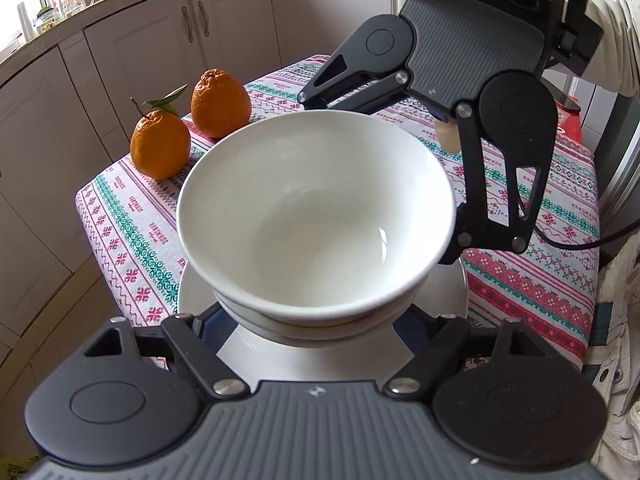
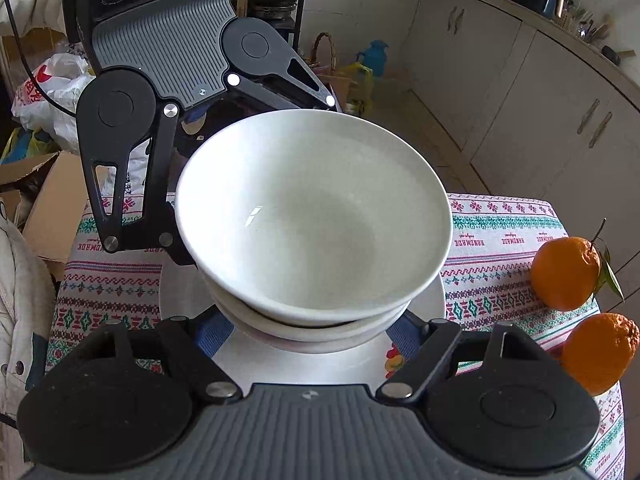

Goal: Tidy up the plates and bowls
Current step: 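Lift the bowl stack with both tools and lower it onto the plate stack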

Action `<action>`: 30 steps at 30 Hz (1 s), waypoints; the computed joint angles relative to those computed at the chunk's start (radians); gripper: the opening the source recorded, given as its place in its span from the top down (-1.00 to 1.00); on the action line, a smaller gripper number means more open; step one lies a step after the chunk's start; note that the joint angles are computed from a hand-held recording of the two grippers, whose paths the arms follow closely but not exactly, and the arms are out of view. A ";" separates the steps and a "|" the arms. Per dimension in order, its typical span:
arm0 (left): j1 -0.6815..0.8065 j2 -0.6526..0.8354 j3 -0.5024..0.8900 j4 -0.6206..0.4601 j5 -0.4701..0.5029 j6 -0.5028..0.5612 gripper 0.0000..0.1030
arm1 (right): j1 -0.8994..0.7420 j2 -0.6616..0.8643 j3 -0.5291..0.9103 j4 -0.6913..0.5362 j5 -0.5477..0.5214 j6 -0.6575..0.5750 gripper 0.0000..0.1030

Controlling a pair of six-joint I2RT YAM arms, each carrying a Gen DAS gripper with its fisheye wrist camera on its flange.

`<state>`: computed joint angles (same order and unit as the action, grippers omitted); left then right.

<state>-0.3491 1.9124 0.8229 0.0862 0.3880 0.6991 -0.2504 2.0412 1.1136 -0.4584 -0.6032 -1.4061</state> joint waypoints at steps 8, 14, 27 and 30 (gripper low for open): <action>0.005 0.008 0.011 -0.011 -0.001 -0.003 -0.62 | 0.003 0.037 0.034 -0.012 -0.004 0.003 -0.66; 0.011 0.025 0.024 -0.020 0.008 -0.005 -0.62 | 0.007 0.058 0.049 -0.016 -0.002 0.005 -0.66; 0.025 0.025 0.018 -0.011 0.031 -0.006 -0.62 | 0.003 0.084 0.082 -0.044 -0.009 -0.006 -0.66; 0.024 0.023 0.012 -0.001 0.029 -0.009 -0.63 | 0.002 0.085 0.082 -0.047 -0.008 -0.006 -0.66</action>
<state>-0.3252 1.9352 0.8348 0.0852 0.4173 0.6904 -0.2479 2.1257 1.1957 -0.5054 -0.6115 -1.4121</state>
